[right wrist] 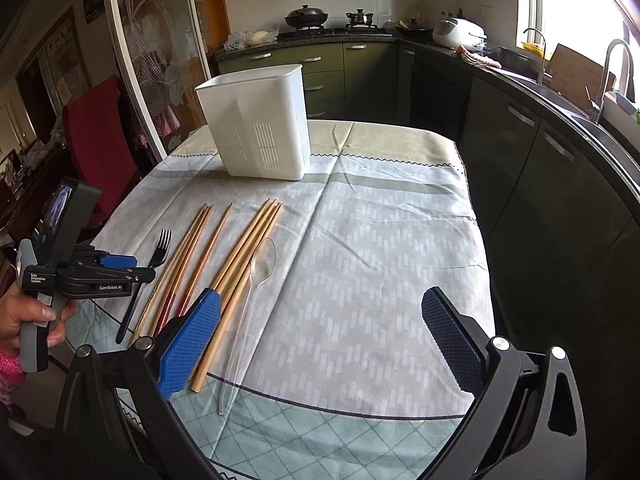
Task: Organize utensils
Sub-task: 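Lower the left gripper onto the black fork and close on its handle, then lower the right gripper onto the clear plastic spoon and close on its handle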
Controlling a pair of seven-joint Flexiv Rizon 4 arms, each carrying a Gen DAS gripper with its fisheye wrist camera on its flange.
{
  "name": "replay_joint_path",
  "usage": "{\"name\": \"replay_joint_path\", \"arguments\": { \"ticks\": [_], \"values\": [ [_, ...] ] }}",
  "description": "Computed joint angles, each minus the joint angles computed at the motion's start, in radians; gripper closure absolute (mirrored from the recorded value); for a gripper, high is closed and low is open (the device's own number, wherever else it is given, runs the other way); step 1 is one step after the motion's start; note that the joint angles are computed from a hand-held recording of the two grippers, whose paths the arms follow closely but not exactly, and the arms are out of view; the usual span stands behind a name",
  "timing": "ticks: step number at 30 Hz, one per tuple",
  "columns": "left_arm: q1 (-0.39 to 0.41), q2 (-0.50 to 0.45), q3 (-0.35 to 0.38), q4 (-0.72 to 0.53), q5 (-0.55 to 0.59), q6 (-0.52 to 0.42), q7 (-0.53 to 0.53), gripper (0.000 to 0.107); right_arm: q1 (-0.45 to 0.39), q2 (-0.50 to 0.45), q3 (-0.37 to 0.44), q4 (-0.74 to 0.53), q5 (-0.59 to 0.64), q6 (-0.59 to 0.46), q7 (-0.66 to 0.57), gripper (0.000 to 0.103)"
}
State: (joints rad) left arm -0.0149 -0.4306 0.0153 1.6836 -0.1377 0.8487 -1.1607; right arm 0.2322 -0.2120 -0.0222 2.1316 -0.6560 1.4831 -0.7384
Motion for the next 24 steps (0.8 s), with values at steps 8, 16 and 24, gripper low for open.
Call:
{"name": "replay_joint_path", "arguments": {
  "ticks": [8, 16, 24],
  "values": [
    [0.015, -0.016, -0.01, -0.025, -0.018, -0.016, 0.049, 0.098, -0.072, -0.069, 0.181, -0.161, 0.406, -0.217, -0.33, 0.004],
    [0.026, -0.048, 0.02, -0.072, 0.031, 0.006, 0.053, 0.098, -0.05, -0.203, 0.211, -0.395, 0.571, -0.494, -0.517, 0.012],
    [0.034, -0.048, 0.014, -0.064, 0.03, 0.029, 0.081, 0.098, 0.024, -0.309, 0.172, -0.553, 0.541, -0.7, -0.532, 0.063]
  ]
}}
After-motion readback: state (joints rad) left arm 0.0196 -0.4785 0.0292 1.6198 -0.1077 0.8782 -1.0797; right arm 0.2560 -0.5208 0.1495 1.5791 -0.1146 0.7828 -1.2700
